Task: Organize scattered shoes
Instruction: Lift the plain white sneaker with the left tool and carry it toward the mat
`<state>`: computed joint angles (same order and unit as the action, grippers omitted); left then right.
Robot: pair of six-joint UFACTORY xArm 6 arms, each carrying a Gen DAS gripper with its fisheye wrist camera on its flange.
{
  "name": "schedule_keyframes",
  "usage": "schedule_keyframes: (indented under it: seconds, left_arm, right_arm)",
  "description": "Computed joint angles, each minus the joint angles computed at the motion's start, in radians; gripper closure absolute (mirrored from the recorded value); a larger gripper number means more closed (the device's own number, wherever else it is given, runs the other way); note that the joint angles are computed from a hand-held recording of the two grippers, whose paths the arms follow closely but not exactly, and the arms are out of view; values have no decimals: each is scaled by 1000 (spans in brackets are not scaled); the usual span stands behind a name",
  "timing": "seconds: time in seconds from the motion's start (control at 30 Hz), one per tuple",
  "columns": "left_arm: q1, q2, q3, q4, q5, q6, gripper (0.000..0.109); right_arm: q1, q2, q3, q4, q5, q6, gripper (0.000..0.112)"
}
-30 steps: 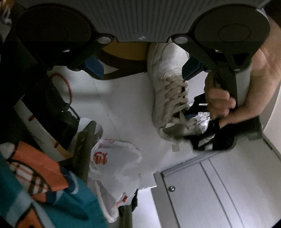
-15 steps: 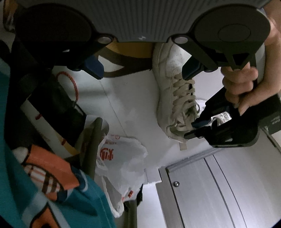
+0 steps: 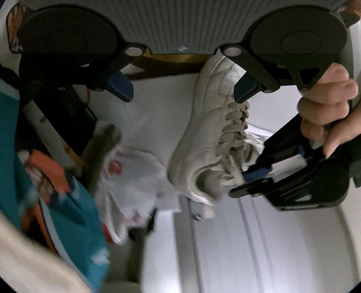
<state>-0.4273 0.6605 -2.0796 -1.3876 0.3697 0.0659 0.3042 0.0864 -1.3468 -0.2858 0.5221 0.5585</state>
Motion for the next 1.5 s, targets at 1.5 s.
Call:
schedule_keyframes:
  seconds: [1.5]
  left_arm:
    - [310,-539,623,78,13,208,99]
  right_arm:
    - [255,45,-112,321,-26,-334,14]
